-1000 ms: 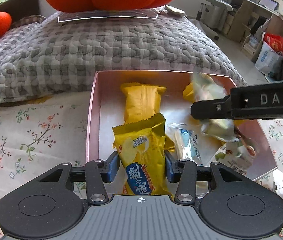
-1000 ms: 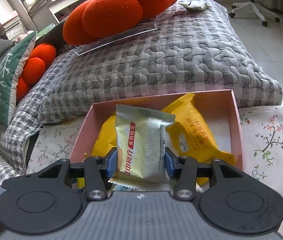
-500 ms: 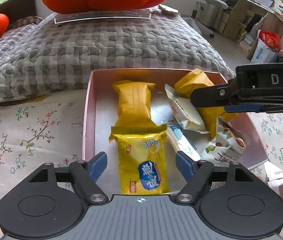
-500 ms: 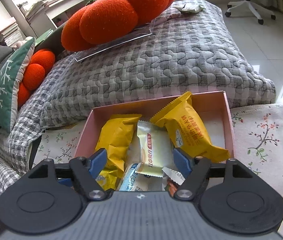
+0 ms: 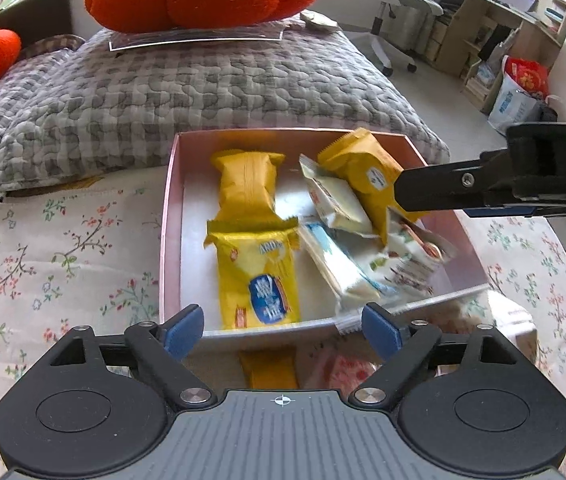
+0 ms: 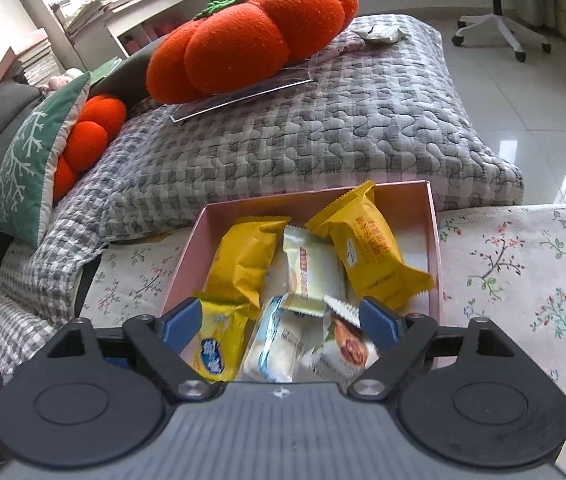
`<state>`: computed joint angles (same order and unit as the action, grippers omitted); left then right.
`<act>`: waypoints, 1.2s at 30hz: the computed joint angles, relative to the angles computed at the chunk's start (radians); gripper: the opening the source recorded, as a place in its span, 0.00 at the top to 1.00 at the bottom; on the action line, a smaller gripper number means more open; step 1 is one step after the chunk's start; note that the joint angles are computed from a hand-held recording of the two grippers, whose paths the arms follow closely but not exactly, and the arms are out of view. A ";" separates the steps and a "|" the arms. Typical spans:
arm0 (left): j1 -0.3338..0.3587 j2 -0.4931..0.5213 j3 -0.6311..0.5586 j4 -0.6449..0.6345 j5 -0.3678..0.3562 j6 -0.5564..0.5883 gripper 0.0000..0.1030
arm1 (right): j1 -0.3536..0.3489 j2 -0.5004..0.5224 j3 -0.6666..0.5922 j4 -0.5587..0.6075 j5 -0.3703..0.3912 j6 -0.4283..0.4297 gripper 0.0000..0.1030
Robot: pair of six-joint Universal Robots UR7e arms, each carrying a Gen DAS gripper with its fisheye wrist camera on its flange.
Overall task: Organize snacks
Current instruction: 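Move both open tools back over the remaining snacks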
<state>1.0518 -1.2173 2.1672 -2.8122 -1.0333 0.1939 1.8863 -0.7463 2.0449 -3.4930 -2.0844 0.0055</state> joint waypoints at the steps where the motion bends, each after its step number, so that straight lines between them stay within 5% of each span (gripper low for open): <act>1: -0.005 -0.009 0.007 0.010 0.002 -0.006 0.12 | 0.005 -0.004 0.009 -0.001 -0.004 0.001 0.17; 26: -0.076 -0.188 0.176 0.161 0.056 -0.086 0.04 | 0.042 -0.063 0.220 -0.025 -0.111 0.131 0.05; 36: -0.101 -0.204 0.221 0.207 0.029 -0.050 0.04 | 0.014 -0.074 0.297 -0.048 -0.090 0.188 0.05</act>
<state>0.9510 -1.4208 2.3880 -2.6054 -1.0047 0.1441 1.8999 -0.8204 2.3422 -3.5409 -2.1747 0.1937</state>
